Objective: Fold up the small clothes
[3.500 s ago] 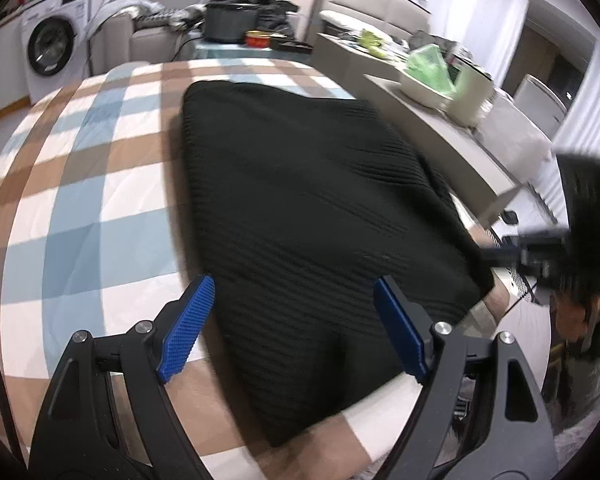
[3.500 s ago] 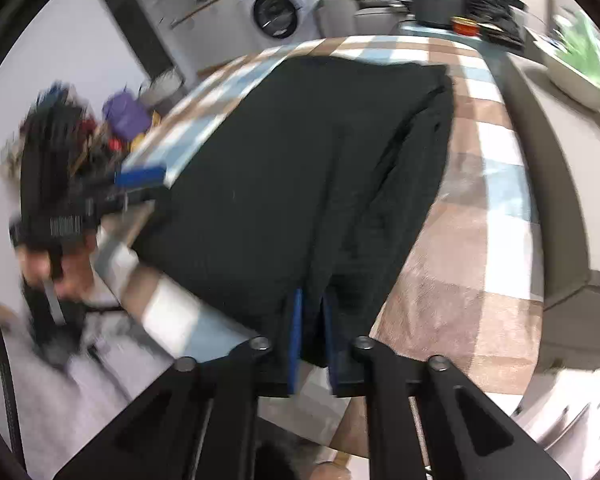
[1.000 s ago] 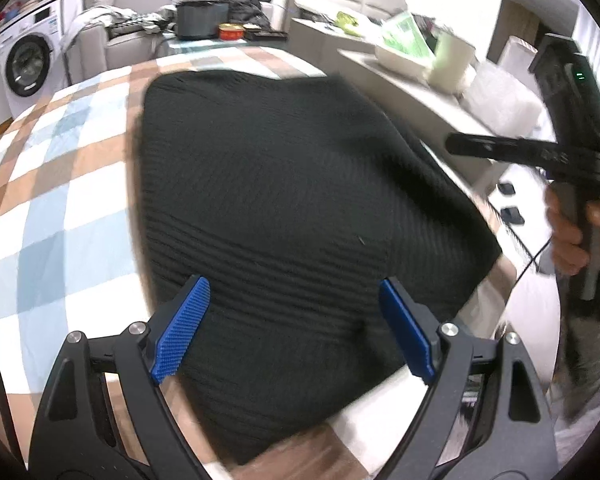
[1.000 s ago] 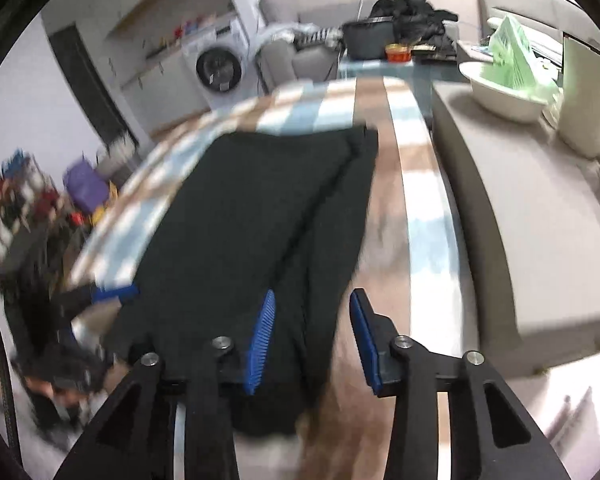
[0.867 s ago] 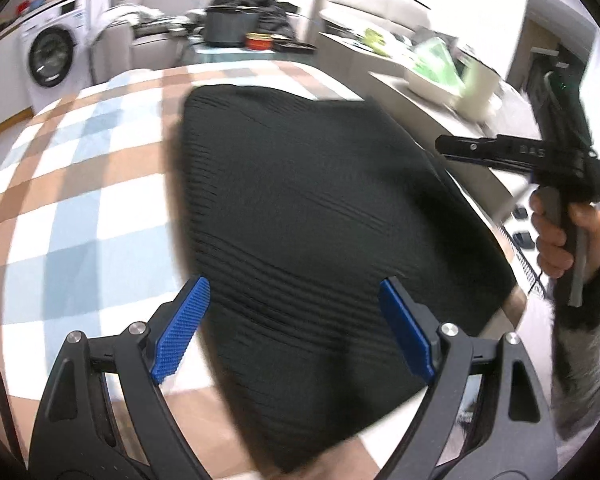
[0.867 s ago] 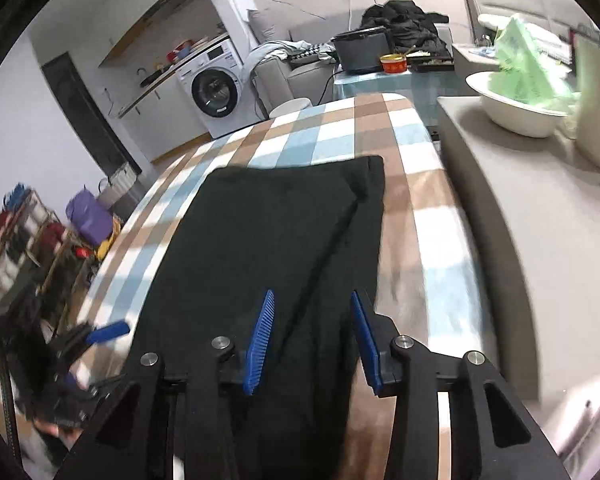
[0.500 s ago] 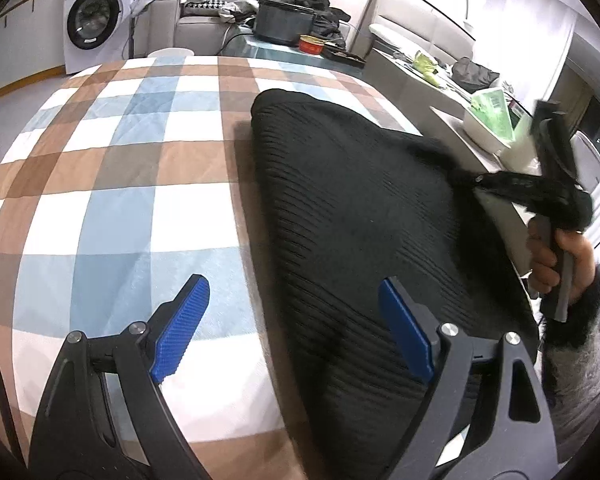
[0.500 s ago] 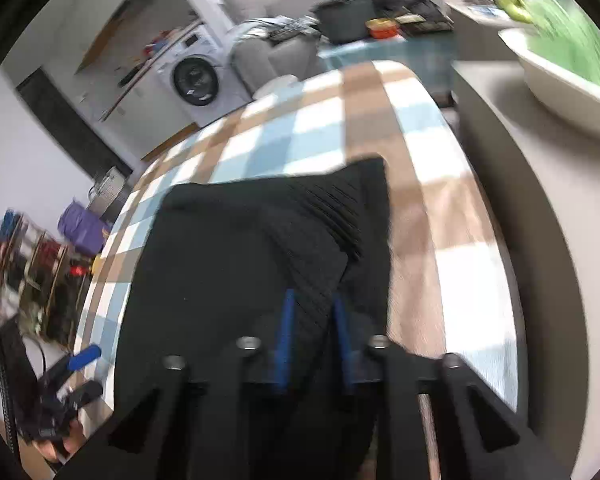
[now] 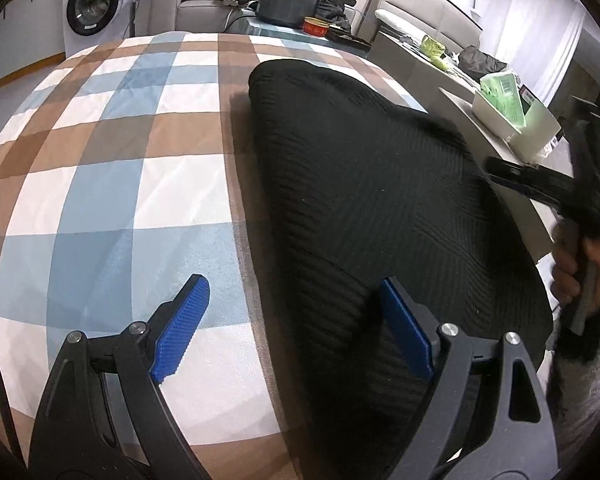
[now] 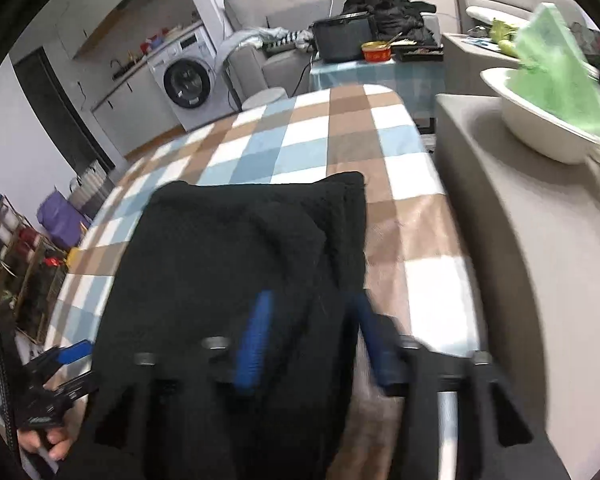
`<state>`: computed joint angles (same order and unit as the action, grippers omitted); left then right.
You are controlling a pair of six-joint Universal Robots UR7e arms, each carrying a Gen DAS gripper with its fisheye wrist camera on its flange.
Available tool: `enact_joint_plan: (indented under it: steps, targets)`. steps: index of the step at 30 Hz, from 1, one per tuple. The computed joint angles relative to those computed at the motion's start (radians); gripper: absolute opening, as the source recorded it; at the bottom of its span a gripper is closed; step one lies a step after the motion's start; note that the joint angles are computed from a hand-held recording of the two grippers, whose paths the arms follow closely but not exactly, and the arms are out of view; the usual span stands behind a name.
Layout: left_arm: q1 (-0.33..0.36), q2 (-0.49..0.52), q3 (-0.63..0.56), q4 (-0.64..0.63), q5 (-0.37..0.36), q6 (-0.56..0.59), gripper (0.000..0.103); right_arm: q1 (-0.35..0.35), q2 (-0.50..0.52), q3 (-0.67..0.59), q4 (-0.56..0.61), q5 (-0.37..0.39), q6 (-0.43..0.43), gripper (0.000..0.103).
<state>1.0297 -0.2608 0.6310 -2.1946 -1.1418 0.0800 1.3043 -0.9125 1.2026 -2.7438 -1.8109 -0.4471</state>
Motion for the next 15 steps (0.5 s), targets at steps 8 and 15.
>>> enact_joint_plan:
  steps: [8, 15]
  targets:
    - [-0.002, 0.017, -0.005, -0.008, -0.048, 0.004, 0.072, -0.036, -0.137, 0.198, 0.100, 0.108, 0.049, 0.060]
    - [-0.001, 0.021, -0.009, -0.031, -0.071, 0.031, 0.022, -0.012, -0.115, 0.252, 0.020, 0.061, -0.030, 0.036]
